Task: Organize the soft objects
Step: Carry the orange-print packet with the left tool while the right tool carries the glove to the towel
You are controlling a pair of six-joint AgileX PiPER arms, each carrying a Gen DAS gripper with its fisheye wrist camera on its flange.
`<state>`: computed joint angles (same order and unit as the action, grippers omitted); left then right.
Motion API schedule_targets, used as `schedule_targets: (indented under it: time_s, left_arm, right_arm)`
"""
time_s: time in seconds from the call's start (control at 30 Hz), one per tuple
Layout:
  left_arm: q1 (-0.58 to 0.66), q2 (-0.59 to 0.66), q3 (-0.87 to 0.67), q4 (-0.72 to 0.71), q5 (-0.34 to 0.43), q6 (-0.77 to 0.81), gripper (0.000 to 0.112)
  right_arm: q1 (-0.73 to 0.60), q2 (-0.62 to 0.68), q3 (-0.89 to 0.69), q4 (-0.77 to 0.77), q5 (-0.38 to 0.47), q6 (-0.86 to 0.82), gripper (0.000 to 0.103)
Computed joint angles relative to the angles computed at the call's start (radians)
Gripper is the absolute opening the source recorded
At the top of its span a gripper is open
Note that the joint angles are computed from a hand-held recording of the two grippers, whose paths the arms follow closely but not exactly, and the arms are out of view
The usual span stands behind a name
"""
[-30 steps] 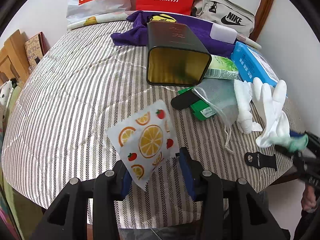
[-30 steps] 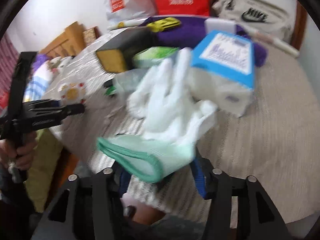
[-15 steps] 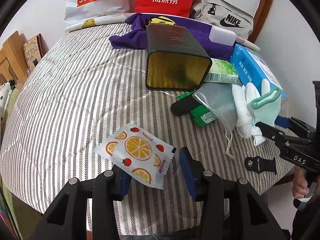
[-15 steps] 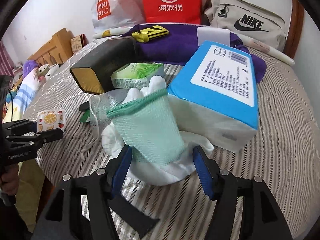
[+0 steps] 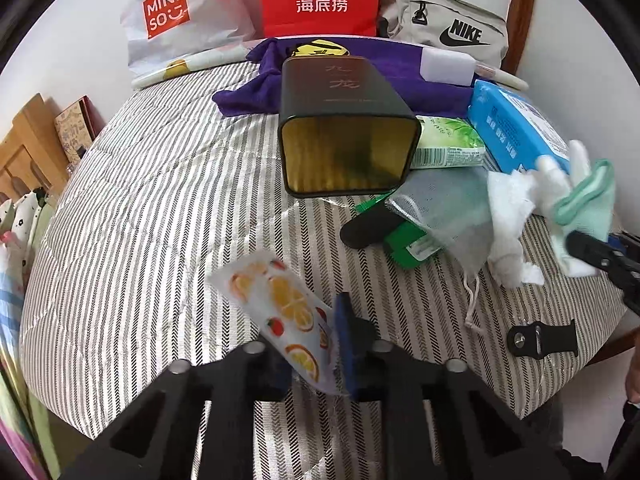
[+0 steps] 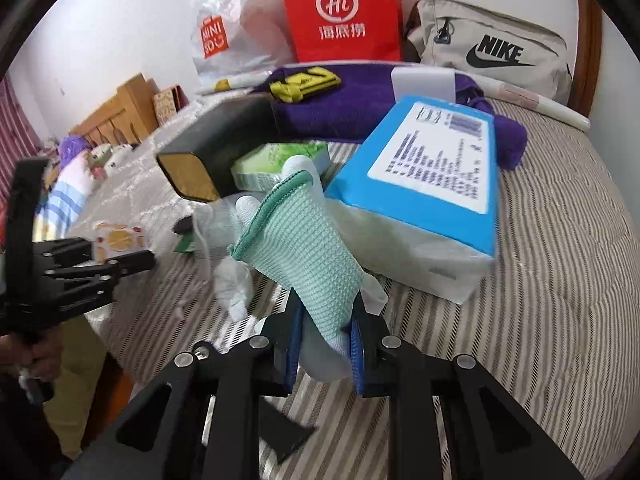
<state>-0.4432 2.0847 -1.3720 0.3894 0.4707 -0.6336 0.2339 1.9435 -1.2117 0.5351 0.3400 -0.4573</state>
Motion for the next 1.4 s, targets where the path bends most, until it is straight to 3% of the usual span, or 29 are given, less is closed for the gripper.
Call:
schedule_targets:
  time_s: [0.1, 0.3, 0.7, 1.03, 1.4]
  left_arm:
    - [0.007, -0.007, 0.003, -0.048, -0.005, 0.035, 0.006]
    - [0.006, -0.062, 0.058, -0.057, -0.052, 0.02, 0.005]
    - [0.033, -0.135, 0.036, -0.194, -0.028, 0.142, 0.005]
    - [0.04, -0.125, -0.104, -0.223, 0.065, 0.2, 0.005]
    - [0.076, 0.006, -0.391, -0.309, 0.211, 0.296, 0.005]
  right_arm:
    - [-0.017, -0.042, 0.035, 0.024, -0.001, -0.03, 0.021]
    - [-0.051, -0.123, 0.101, 0.018, -0.011, -0.039, 0.021]
    - [-0.088, -0.206, 0.087, -0.054, 0.032, 0.012, 0.021]
    - [-0.094, -0.175, -0.072, -0.135, 0.116, 0.092, 0.021]
    - [-0.108, 0.003, -0.403, -0.254, 0.264, 0.228, 0.021]
